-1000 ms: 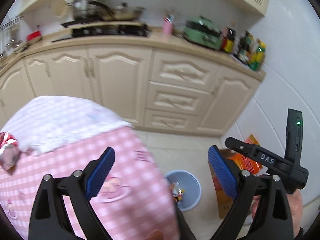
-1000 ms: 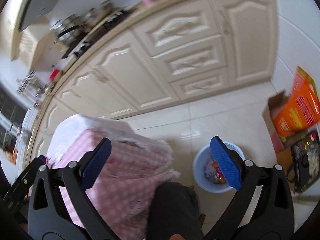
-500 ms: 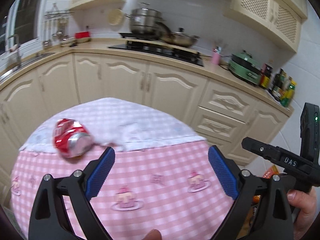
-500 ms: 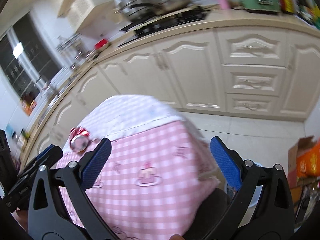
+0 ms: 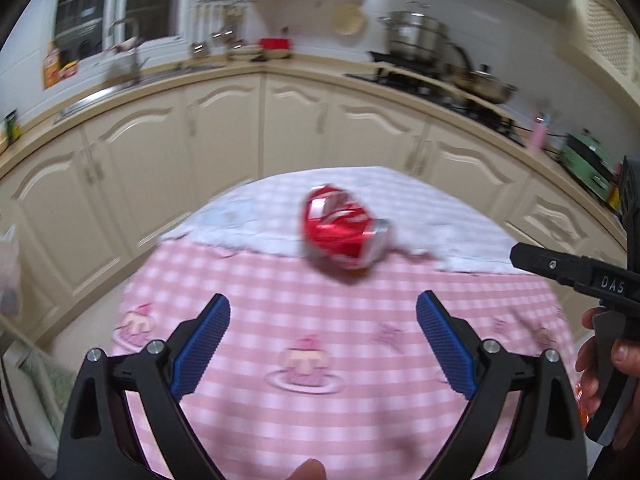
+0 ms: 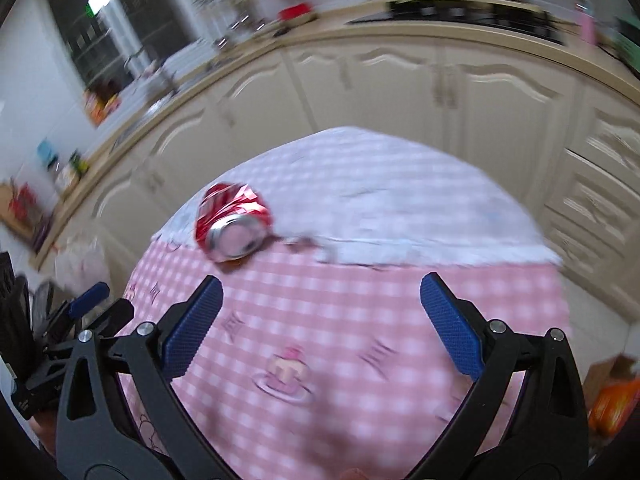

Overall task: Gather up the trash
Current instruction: 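Swing both tools back over the table, then grasp the crushed red can with the right tool while the left grasps the orange peel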

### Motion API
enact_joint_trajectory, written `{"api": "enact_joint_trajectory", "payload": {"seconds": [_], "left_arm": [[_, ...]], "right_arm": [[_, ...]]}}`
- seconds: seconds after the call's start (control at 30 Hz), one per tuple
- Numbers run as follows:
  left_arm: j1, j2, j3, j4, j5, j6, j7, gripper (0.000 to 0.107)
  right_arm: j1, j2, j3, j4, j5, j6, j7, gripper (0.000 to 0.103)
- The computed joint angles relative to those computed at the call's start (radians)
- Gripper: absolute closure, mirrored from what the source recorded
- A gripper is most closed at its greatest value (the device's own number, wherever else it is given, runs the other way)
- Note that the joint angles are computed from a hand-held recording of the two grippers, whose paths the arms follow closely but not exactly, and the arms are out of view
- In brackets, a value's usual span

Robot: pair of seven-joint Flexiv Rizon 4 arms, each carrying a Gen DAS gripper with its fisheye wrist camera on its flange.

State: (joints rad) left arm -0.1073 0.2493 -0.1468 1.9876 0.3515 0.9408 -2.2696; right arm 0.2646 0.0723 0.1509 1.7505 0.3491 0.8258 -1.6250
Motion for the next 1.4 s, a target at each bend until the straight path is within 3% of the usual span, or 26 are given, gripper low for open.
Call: {"api": "enact_joint_trajectory", "payload": {"seconds": [0.27, 0.53, 0.67, 1.07, 1.4], "left_arm": [[0.046, 0.004, 0.045, 0.04, -0.013, -0.002, 0.009, 0.015], [0.064, -0.051, 0.06, 0.029, -0.027, 0.012, 0.01, 0.015], [0.061, -0.075, 0.07, 0.021, -0.037, 0.021, 0.011, 0.015], [0.038, -0.107, 0.069, -0.006, -0.021, 0.009, -0.007, 0.015], [-0.03, -0.245, 0.065, -0.113, -0.057, 0.031, 0.085, 0.015]], "right_arm": [[0.079, -0.197, 0.055, -0.165, -0.12, -0.066, -0.079, 0.006], [0.123, -0.364, 0.075, -0.318, -0.263, -0.172, -0.134, 0.006], [0.096, -0.408, 0.102, -0.387, -0.183, -0.235, -0.178, 0.006], [0.01, -0.319, 0.104, -0.313, 0.024, -0.175, -0.209, 0.008], [-0.059, -0.204, 0.052, -0.192, 0.106, -0.14, -0.187, 0.008]]}}
